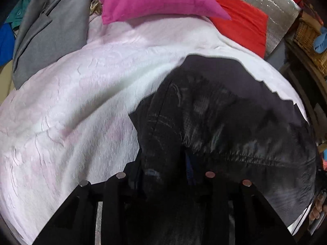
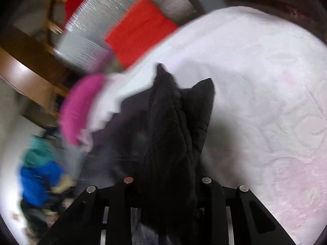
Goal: Fold large clothes
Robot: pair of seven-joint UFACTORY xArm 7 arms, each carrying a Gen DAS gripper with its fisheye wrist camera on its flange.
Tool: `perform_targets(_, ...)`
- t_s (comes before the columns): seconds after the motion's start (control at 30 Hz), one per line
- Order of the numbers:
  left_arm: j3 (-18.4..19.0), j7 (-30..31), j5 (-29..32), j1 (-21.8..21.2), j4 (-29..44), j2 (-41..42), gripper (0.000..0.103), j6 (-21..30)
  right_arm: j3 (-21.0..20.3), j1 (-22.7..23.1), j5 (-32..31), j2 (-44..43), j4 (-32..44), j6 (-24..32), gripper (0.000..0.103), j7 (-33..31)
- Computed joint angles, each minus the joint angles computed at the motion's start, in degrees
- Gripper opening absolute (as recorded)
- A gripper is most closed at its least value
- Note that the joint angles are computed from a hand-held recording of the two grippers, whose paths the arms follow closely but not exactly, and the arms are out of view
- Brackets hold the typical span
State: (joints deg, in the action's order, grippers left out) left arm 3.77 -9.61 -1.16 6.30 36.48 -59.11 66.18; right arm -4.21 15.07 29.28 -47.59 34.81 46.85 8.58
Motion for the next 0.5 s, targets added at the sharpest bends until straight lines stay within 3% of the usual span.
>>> perform_targets(0.1, -2.5, -1.3, 2.2, 1.1, 1.5, -1.4, 0.051, 3.5, 0.4, -1.0, -0.5, -1.2, -1.4, 0.3, 0.05, 1.7)
perform_targets(0.13, -3.2, -1.8, 2.9, 1.3, 2.8, -1.6, 0.052, 5.7, 0.2, -1.4, -1.0, -1.5, -0.5, 2.1, 0.062, 2.6)
perform_targets(0.23, -6.1, -2.6, 6.7, 1.7, 6.8, -4.3, 0.057, 11.5, 2.4, -4.7, -5.7, -6.2, 1.9, 5.9, 0.067, 5.5)
perform_targets(0.37, -13.4, -2.7, 13.1, 1.3, 10.8, -13.5, 0.077, 14.6, 7.9, -8.3, -16.1, -14.8, 5.7, 9.2, 0.076, 7.1)
perform_targets(0.5, -18.7, -2.7, 14.9, 0.9, 17.6, -18.0, 0.079, 17.7, 12.7, -7.7, -22.3, -22.6, 11.1, 14.1, 0.086, 6.9)
